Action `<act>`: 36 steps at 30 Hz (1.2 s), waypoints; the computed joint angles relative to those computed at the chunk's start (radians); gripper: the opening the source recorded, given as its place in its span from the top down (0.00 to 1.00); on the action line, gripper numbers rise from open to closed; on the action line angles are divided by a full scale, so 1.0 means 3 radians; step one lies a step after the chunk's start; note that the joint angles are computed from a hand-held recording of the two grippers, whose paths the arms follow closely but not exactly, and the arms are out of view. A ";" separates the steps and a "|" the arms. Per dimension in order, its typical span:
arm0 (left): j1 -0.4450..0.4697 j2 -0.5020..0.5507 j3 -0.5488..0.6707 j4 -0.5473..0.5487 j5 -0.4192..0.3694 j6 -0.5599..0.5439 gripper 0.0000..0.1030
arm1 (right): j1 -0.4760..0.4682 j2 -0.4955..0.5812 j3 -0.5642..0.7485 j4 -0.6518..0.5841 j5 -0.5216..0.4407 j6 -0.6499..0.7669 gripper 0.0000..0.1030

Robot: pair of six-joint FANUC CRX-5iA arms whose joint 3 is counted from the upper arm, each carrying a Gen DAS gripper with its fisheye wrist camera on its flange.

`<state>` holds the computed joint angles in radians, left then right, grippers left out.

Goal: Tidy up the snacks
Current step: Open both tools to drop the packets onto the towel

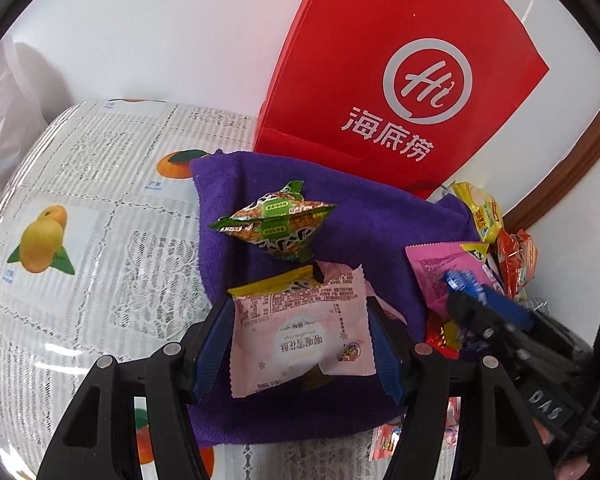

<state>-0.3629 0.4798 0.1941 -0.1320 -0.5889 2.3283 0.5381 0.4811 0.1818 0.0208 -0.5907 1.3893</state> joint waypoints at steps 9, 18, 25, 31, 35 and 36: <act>0.0037 -0.0003 -0.0077 0.0062 0.0144 -0.0004 0.37 | 0.0065 0.0119 0.0042 0.0143 -0.0062 -0.0041 0.54; 0.0103 -0.0038 -0.0239 0.0434 0.0297 -0.0417 0.33 | 0.0118 0.0162 0.0050 0.0280 -0.0078 -0.0085 0.54; 0.0079 -0.0064 -0.0188 0.0315 0.0162 -0.0251 0.23 | 0.0107 0.0154 0.0086 0.0221 -0.0129 -0.0035 0.52; 0.0073 -0.0187 -0.0286 0.0275 0.0205 -0.0135 0.22 | 0.0140 -0.0005 -0.0123 0.0412 0.0000 -0.0203 0.44; 0.0025 -0.0268 -0.0282 0.0145 0.0133 -0.0039 0.22 | 0.0152 -0.0175 -0.0285 0.0429 0.0084 -0.0254 0.44; 0.0008 -0.0295 -0.0285 0.0108 0.0110 -0.0003 0.22 | 0.0158 -0.0224 -0.0346 0.0471 0.0123 -0.0306 0.44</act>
